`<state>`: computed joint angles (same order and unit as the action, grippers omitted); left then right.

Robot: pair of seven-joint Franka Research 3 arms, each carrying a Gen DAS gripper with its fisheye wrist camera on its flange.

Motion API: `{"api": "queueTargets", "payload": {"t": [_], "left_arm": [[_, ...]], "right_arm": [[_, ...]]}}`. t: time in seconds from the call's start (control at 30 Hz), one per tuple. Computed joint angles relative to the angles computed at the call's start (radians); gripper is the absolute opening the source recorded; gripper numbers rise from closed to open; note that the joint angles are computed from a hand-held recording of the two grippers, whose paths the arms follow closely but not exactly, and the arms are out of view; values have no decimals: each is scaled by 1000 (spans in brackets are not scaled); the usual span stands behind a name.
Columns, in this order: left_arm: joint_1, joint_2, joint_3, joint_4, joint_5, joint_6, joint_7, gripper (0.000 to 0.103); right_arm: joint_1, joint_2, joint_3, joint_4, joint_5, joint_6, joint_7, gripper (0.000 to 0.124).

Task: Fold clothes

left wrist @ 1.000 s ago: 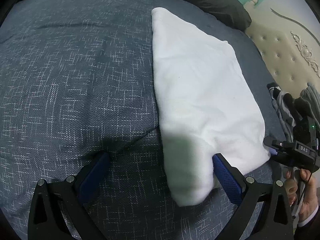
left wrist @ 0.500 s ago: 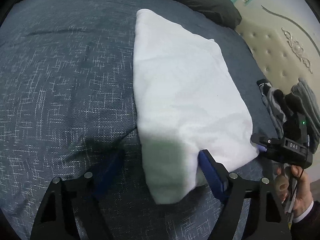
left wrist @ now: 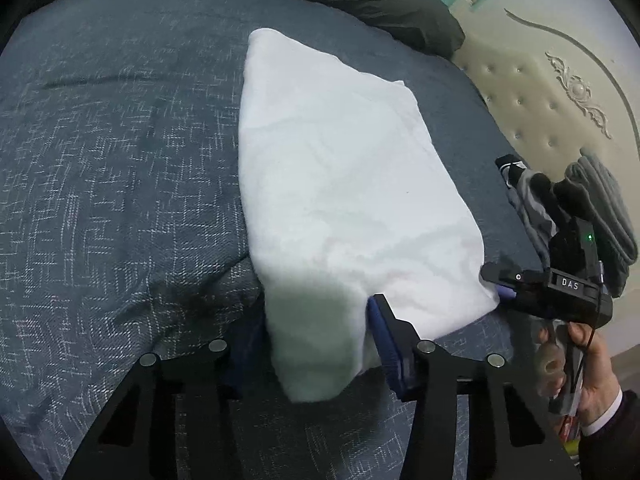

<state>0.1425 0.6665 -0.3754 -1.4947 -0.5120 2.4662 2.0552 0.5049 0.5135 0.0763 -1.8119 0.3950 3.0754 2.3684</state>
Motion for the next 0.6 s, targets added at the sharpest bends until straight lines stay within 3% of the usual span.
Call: {"api": "queueTargets", "payload": {"t": [0.3,0.5,0.6], "left_arm": [[18,99,-16,126,-36,-113,-28,57],[22,94,-24,134,-52,-134,-7,55],[17,90,-21,134,-58,-140,5,51]], "right_arm": [[-30,-7,34,-13,24,16,-35,49],[-15,5,21,11,13,9,-49,56],[-73,12,91,21,38,9,-113,56]]}}
